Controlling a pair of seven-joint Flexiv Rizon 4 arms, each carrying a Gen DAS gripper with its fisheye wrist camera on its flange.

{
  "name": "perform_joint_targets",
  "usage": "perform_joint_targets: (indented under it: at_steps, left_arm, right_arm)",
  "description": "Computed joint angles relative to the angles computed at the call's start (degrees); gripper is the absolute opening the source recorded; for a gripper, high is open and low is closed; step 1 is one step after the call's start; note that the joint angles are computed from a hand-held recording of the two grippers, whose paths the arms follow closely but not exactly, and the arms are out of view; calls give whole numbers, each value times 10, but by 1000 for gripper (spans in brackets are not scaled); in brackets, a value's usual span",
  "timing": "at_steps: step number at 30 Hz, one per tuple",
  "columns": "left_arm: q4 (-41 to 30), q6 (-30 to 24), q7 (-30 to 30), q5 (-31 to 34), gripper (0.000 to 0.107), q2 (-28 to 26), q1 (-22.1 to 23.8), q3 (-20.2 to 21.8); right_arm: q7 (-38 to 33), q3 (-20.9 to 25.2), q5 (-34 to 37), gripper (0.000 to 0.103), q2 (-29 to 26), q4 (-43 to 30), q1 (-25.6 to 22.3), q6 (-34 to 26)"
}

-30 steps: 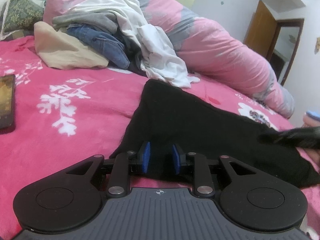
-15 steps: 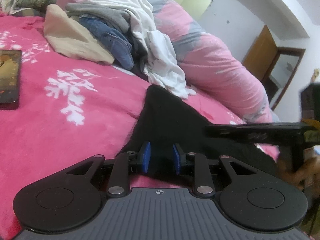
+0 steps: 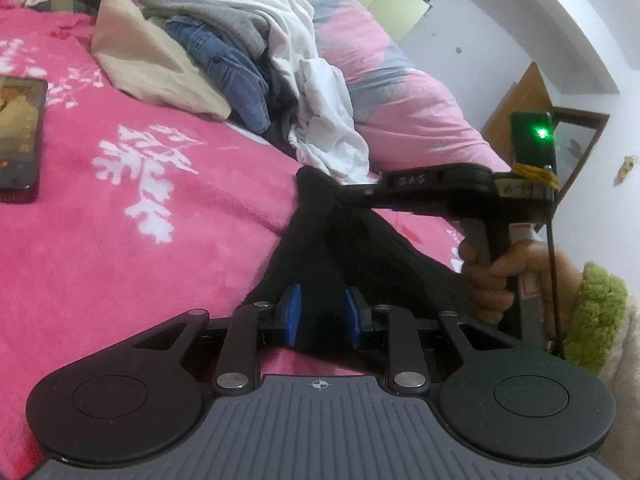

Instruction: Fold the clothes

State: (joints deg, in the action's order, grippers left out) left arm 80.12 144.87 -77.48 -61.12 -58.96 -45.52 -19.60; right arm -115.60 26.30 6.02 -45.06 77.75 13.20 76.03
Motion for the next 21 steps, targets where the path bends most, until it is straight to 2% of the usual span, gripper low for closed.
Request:
perform_joint_targets:
  at_steps: [1, 2, 3, 5, 6, 8, 9, 10, 12, 14, 16, 17, 19, 21]
  left_arm:
    - [3, 0, -7, 4, 26, 1, 2, -1]
    - [2, 0, -6, 4, 26, 0, 1, 0]
    - [1, 1, -3, 2, 25, -1, -1, 1]
    - [0, 3, -3, 3, 25, -2, -1, 2]
    - [0, 3, -3, 4, 25, -2, -1, 2]
    - [0, 4, -4, 6, 25, -3, -1, 2]
    - [1, 4, -5, 7, 25, -2, 0, 1]
    - [2, 4, -7, 8, 25, -2, 1, 1]
    - [5, 3, -13, 13, 25, -1, 3, 1]
    - [9, 1, -21, 17, 25, 1, 4, 1]
    - [10, 0, -23, 16, 25, 1, 4, 2]
    - [10, -1, -24, 16, 25, 1, 3, 3]
    - [9, -1, -24, 15, 25, 1, 2, 4]
    - [5, -1, -17, 10, 25, 0, -1, 6]
  right_arm:
    - [14, 4, -29, 12, -12, -8, 0, -4]
    - [38, -11, -50, 11, -26, -24, 12, -10]
    - [40, -40, -39, 11, -35, -47, 34, -22]
    - [68, -41, -17, 11, -76, -124, 38, -50]
    - [98, -49, -9, 11, -98, -166, 44, -58]
    - [181, -99, -11, 12, -134, -232, 74, -52]
    - [224, -126, -15, 12, -142, -248, 84, -44]
    - [255, -135, -21, 12, -145, -253, 84, -36]
    - [238, -97, -5, 12, -126, -222, 55, -12]
    - [179, -28, 16, 12, -87, -154, 4, 17]
    - [112, 30, 29, 12, -47, -79, -49, 13]
    - [91, 40, 29, 12, -34, -57, -61, -5]
    - [45, 30, 19, 12, -6, -7, -66, -25]
    - [35, -16, -5, 12, -2, 8, -35, -20]
